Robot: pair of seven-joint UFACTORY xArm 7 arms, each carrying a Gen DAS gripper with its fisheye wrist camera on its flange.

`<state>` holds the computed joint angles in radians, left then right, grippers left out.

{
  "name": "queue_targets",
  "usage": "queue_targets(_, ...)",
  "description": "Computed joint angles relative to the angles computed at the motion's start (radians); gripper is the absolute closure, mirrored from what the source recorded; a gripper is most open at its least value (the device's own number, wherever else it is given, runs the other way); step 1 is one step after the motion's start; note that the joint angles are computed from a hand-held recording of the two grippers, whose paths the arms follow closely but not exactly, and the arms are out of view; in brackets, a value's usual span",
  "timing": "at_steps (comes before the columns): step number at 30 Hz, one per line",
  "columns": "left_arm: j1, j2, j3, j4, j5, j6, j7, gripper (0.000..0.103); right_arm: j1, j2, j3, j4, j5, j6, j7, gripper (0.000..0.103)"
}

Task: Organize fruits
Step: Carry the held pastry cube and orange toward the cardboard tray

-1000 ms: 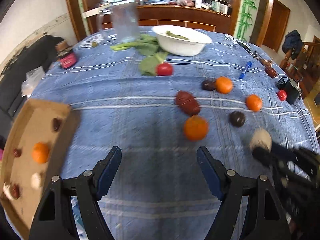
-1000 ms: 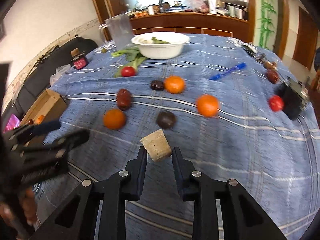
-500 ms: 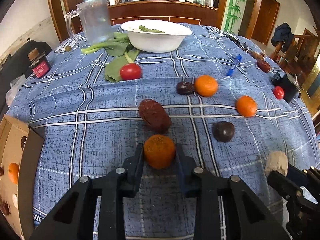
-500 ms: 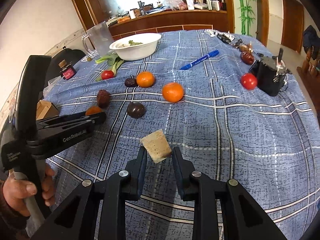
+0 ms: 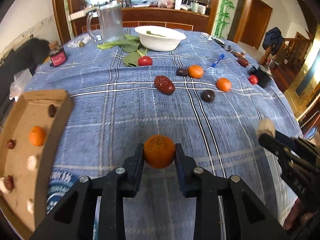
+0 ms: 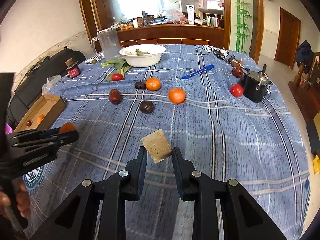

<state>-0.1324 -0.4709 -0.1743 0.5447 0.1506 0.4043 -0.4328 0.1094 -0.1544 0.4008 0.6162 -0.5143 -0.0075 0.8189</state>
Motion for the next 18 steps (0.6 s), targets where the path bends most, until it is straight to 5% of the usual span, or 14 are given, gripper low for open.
queue_targets(5, -0.007, -0.177, -0.020, -0.104, 0.019, 0.034, -0.007, 0.074, -0.035, -0.063, 0.084, -0.042, -0.014, 0.025, 0.099, 0.075)
queue_targets(18, 0.015, -0.388, 0.055, -0.189, -0.038, 0.093, 0.085, 0.074, 0.010, -0.067, 0.152, 0.044, -0.144, 0.133, 0.271, 0.075)
